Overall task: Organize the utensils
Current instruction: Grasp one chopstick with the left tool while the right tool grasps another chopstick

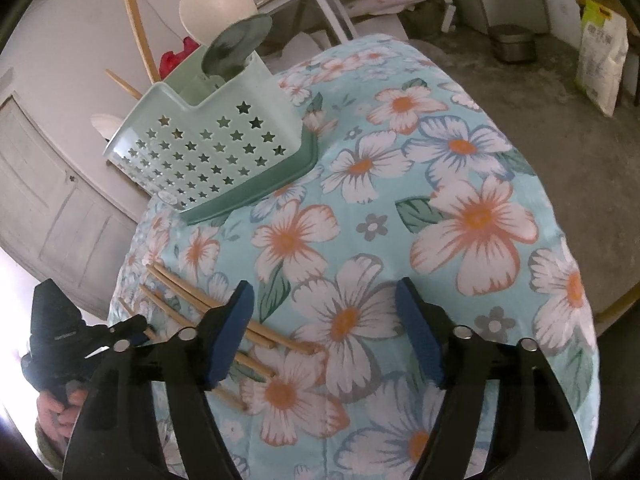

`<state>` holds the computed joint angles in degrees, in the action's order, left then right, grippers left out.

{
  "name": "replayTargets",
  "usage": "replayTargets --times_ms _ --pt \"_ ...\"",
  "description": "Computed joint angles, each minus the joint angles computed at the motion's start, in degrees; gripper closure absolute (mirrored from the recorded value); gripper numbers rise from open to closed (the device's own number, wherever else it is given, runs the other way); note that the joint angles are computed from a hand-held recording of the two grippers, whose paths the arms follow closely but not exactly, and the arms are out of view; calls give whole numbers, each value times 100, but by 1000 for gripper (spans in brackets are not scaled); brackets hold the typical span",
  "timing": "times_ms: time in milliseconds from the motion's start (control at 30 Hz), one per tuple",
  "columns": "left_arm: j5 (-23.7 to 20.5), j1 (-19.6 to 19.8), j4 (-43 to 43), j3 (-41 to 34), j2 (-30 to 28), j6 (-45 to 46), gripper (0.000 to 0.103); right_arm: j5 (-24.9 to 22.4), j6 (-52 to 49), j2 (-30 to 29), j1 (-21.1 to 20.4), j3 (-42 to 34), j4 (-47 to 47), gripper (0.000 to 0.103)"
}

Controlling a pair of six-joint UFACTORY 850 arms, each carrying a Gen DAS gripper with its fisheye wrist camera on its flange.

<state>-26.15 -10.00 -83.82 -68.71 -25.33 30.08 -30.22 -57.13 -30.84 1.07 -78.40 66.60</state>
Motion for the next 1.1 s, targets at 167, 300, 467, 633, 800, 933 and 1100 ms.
replayTargets --times_ms 167,300,467,633,800,933,1100 --pt "-399 302 1352 40 166 -687 90 -730 -1828 261 43 208 819 48" --pt "-129 388 2109 99 303 -1135 90 -1143 -2193 200 343 40 280 62" --pt "-26 434 2681 80 322 -1288 89 -804 -1894 -61 812 -288 -802 73" --pt "-162 484 2880 -124 152 -1257 89 -218 -1611 -169 1134 -363 -1776 79" --pt "-54 379 3543 -393 -15 -1628 89 -317 -1142 -254 1136 -531 -2150 91" --pt "-9 292 3884 -505 -81 -1785 89 -593 -969 -184 1077 -470 -2289 96" --pt "-84 278 3852 -486 -58 -1687 89 -1247 -481 -45 873 -363 -2487 98"
